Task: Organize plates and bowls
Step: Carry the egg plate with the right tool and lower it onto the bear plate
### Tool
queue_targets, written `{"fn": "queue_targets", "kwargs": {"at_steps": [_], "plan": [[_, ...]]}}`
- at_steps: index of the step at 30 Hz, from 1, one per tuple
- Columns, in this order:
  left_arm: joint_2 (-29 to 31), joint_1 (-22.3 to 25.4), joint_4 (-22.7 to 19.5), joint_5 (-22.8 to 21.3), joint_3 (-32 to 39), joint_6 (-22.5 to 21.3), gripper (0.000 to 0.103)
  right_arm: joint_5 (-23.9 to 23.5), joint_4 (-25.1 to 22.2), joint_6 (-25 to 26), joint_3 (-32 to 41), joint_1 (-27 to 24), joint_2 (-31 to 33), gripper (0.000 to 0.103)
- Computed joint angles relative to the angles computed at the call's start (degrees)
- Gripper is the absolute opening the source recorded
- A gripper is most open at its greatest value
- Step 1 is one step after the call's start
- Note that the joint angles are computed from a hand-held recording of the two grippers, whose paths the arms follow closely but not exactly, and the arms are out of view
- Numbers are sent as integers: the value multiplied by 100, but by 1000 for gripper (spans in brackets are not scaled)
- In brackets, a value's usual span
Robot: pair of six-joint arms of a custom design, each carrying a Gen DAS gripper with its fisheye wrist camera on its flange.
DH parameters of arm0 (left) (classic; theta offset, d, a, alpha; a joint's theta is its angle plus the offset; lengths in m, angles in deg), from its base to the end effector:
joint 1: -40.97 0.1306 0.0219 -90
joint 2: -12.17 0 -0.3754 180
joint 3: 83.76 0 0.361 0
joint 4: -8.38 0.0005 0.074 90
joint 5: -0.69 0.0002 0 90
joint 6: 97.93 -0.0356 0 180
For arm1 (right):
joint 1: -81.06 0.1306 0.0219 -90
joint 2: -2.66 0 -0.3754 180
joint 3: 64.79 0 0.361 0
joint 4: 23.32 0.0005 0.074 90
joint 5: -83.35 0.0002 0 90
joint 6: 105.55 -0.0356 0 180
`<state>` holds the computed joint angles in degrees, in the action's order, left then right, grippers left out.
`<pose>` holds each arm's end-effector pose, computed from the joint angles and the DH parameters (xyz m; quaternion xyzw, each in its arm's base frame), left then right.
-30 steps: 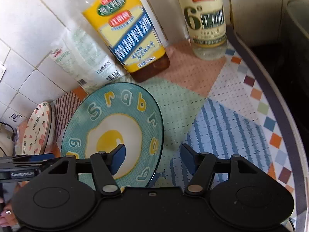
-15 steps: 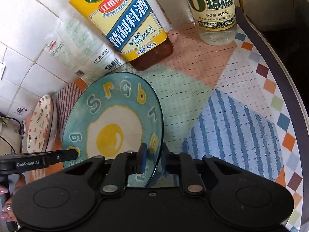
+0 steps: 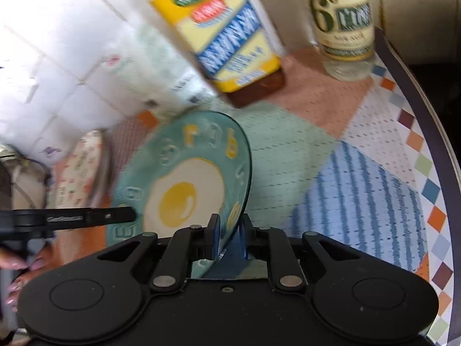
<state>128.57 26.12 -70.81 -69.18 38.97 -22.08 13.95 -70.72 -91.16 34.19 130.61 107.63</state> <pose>0.5565 -0.1607 0.4039 0.2690 0.9361 -0.1737 0.1457 0.3614 0.4038 0.3693 0.2653 0.8974 0.1961 0.2930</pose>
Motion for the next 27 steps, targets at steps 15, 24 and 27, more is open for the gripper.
{"fn": "queue_targets", "kwargs": {"at_steps": [15,24,27], "plan": [[-721,682,-164,397,-328,-932,18,351,47,381,660,417,231,21],[-1111,1282,86,625,-618,-1032,18,78,-485,1126,1963,421,884,21],[-1185,1489,174,629,-686,-1008,18,-147,-563,1494,2367,365,1131,21]]}}
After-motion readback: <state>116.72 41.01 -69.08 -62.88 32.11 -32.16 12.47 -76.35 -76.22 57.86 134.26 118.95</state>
